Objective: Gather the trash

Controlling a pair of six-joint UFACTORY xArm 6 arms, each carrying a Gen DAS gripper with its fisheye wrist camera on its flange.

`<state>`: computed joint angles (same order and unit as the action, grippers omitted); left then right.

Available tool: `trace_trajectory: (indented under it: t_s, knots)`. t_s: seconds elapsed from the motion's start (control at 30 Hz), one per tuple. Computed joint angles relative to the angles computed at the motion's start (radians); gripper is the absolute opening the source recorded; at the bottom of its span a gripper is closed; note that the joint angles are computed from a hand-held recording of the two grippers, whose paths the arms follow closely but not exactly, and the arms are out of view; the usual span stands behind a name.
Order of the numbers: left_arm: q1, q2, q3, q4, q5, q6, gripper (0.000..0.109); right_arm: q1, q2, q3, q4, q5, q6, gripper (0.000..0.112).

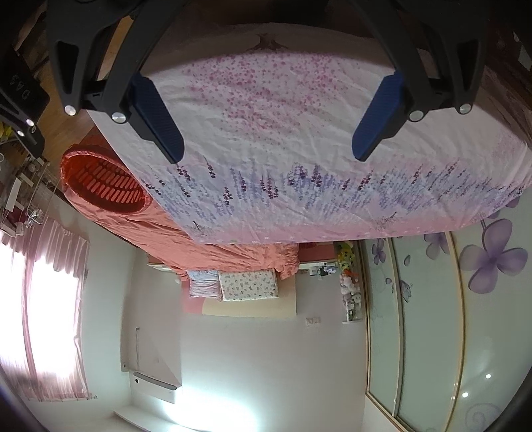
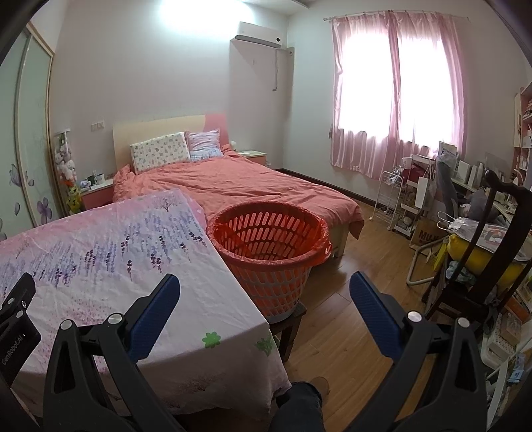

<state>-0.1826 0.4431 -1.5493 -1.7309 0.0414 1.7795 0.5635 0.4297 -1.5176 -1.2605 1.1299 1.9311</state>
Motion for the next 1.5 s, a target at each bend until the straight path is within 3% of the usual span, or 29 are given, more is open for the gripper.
trace_trajectory:
  t_s: [0.17, 0.4, 1.5]
  knots:
    - [-0.009, 0.004, -0.014, -0.042, -0.022, 0.057, 0.099, -0.001, -0.002, 0.000, -0.003, -0.004, 0.005, 0.101]
    - [-0.013, 0.000, 0.001, 0.025, -0.003, -0.004, 0.099, -0.002, 0.000, -0.003, -0.002, 0.000, 0.007, 0.101]
    - [-0.017, 0.007, 0.010, 0.105, -0.008, -0.103, 0.099, -0.008, 0.008, -0.022, 0.004, -0.007, -0.007, 0.101]
